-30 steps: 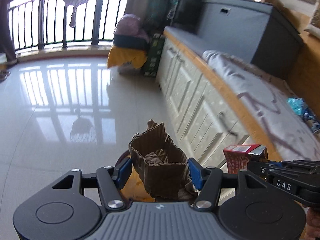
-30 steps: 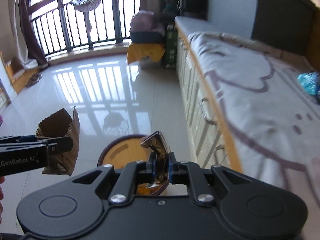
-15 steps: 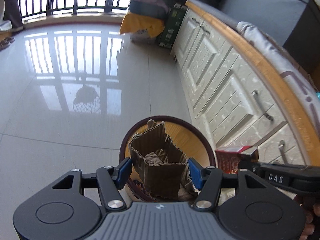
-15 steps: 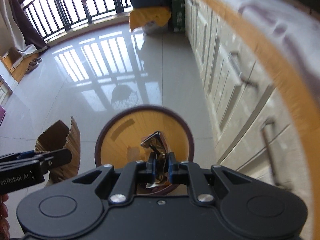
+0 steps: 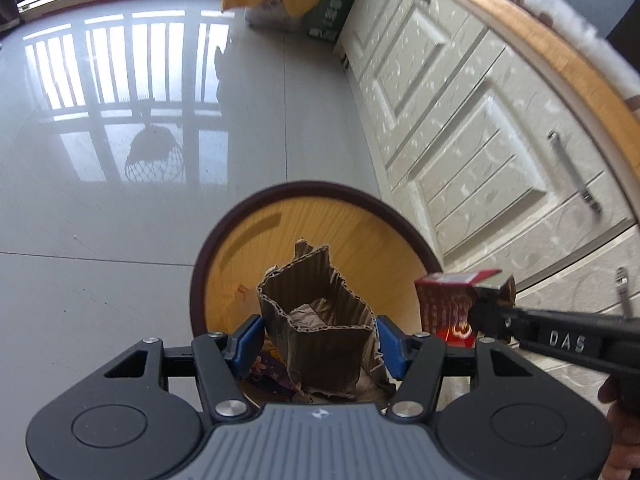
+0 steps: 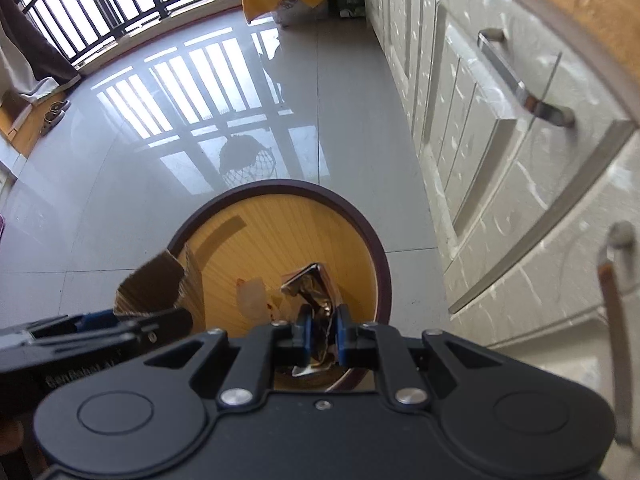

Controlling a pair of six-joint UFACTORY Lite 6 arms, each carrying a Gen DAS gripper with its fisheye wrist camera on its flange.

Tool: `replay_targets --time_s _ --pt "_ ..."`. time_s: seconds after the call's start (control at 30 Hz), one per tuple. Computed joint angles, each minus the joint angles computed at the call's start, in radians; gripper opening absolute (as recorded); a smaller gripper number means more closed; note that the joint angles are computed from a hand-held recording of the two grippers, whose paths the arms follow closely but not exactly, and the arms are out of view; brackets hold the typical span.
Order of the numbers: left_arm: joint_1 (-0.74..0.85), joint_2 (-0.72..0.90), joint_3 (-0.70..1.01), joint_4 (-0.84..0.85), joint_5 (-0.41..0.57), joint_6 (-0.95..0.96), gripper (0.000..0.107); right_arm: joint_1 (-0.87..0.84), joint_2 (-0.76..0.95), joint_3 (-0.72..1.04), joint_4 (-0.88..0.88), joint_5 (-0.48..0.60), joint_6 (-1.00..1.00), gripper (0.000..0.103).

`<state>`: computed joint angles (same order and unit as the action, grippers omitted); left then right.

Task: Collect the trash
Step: 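Open the left tool over the wastebasket while the right tool releases the red box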

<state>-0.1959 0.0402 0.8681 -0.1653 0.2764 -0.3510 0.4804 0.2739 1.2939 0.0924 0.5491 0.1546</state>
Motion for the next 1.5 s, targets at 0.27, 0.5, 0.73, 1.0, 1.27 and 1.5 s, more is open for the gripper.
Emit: replay_targets --time_s 0.27,0.5,0.73,1.0,1.27,1.5 --pt "0.012 0.14 0.05 -0.112 -0.035 0.132 0.061 -0.013 0.18 0.147 0.017 -0.005 -0.041 0.013" --pt "0.013 0.225 0.095 -0.19 -0.064 0.233 0.062 -0.017 0.262 0.208 0.006 -0.025 -0.033 0.015" --pt "0.009 0.34 0.217 -0.213 -0.067 0.301 0.062 -0.043 0.313 0.26 0.065 -0.015 -0.07 0.018" --pt "0.003 0.455 0.356 -0.064 -0.061 0.232 0.074 -0.07 0.363 0.305 0.096 -0.006 -0.066 0.022" --pt "0.01 0.472 0.35 -0.06 -0.035 0.27 0.088 -0.08 0.397 0.345 0.135 0.027 -0.111 0.024" --pt "0.006 0.452 0.318 -0.074 -0.022 0.295 0.095 -0.073 0.407 0.354 0.121 0.045 -0.128 0.024"
